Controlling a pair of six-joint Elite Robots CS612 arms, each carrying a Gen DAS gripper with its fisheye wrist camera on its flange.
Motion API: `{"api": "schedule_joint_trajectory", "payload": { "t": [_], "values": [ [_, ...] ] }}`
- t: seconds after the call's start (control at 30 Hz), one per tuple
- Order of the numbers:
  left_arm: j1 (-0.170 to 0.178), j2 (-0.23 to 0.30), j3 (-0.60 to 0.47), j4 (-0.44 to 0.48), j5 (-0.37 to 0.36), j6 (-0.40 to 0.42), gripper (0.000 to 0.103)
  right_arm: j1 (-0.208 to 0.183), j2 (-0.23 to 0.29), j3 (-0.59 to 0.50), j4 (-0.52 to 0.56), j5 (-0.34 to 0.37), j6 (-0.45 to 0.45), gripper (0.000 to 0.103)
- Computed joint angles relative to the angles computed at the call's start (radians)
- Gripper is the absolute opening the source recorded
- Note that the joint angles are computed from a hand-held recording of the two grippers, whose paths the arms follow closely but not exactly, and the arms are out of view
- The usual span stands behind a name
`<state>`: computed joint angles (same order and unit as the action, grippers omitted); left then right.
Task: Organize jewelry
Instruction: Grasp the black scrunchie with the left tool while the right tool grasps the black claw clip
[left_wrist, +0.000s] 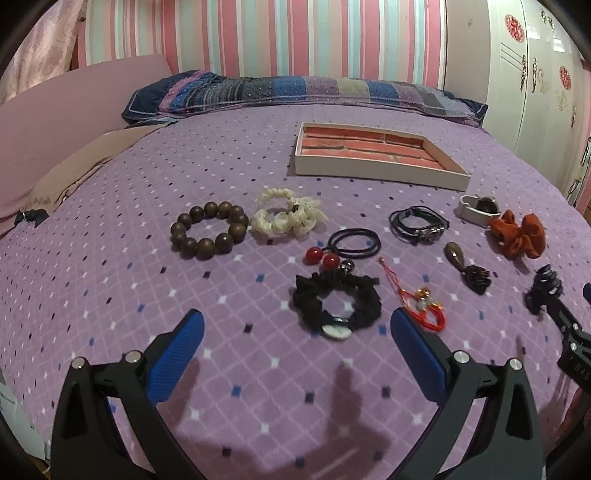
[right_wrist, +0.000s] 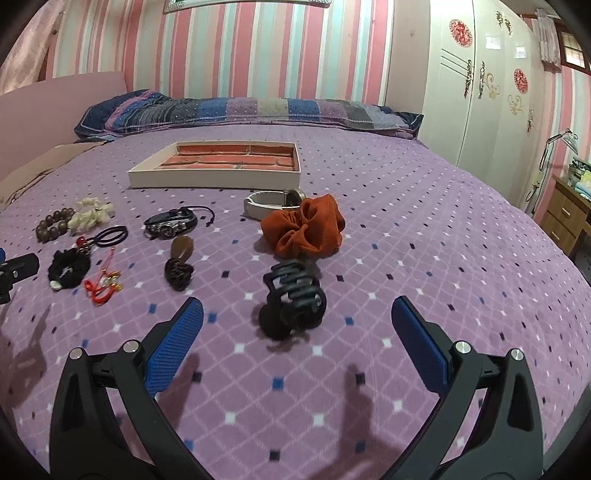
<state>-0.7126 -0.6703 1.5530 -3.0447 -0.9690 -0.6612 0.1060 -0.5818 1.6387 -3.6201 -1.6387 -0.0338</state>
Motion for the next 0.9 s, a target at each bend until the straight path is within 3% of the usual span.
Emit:
{"api": "schedule_joint_trajectory", "payload": {
  "t": [0.2, 0.57, 0.8, 0.9],
  "values": [
    [0.031, 0.029, -0.048, 0.036, -0.064, -0.004, 0.099, -0.001, 0.021, -0.048, 0.044, -0.002, 0.0, 0.098],
    [0.058, 0.056, -0.067, 0.011, -0.149, 0.007, 0.097, -0.002, 0.035, -0.083, 0.129, 0.007, -0.001, 0.076],
    [0.059, 0.06, -0.08, 0.033, -0.142, 0.026, 0.075, -0.003, 0.036, -0.087, 0.147, 0.016, 0.001, 0.057],
    [0.06, 0.065, -0.095, 0.055, -0.139, 0.042, 0.075, -0.005, 0.036, -0.088, 0.151, 0.021, 0.005, 0.054]
  ]
}}
